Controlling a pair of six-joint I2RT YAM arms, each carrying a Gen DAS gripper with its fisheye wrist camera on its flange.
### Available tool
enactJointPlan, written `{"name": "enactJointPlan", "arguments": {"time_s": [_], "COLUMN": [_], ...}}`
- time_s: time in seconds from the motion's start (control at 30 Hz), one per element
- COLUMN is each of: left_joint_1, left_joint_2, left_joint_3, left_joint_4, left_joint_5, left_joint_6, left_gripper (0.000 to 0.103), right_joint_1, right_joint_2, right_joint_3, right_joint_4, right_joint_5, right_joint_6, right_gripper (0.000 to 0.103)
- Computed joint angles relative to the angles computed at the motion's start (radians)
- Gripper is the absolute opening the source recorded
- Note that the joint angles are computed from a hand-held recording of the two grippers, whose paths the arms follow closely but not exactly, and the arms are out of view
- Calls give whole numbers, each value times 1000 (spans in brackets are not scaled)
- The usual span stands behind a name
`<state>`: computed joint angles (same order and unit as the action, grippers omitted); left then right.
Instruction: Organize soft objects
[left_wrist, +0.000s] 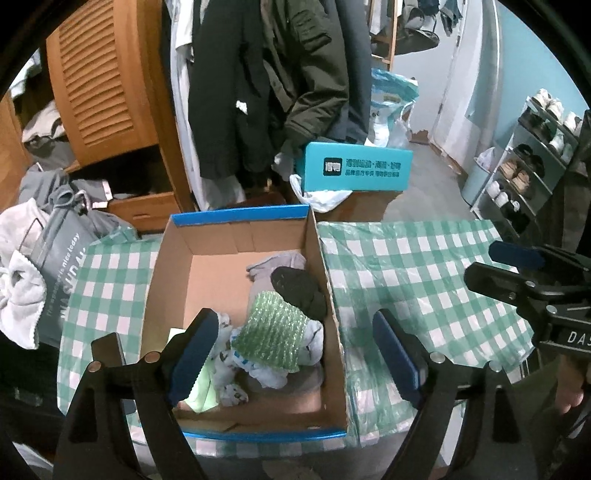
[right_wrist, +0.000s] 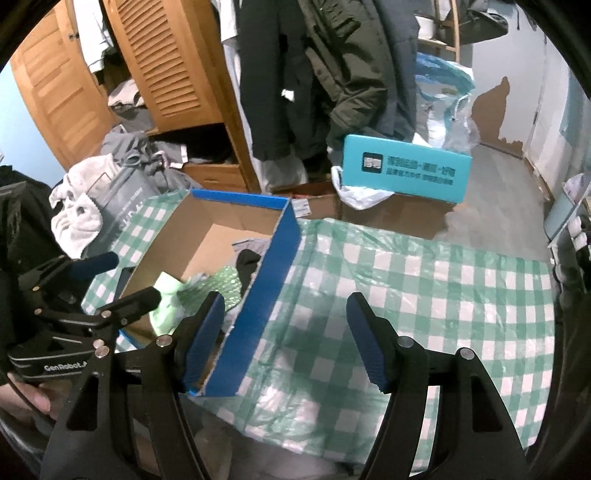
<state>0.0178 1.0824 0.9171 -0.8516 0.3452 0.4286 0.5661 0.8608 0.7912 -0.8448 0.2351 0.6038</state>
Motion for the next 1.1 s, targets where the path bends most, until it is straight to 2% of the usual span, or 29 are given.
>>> {"name": "enactJointPlan", "arguments": {"time_s": [0.2,0.37,0.53,1.1], "left_joint_1": [-49,-86,-105,-70], "left_joint_2": [-32,-52,-63,-53], "left_joint_3": [-27,-36,-42,-33], "left_joint_4": [36,39,44,26], "left_joint_5": [-29,-23,-35,-17], "left_joint_6": [-47,-63,-77,-76], "left_gripper": [87,88,90,90], "right_joint_1": [-16,-67,-77,-52], "right_joint_2": [-45,-66,-75,-56], "right_joint_3": [-32,-63,-64,-45], "right_joint_4": [-10,0,0,-12], "right_joint_5": [18,-36,-42,-25], "right_joint_6": [-24,-43,-50,-33], "right_gripper": [68,68,68,68]}}
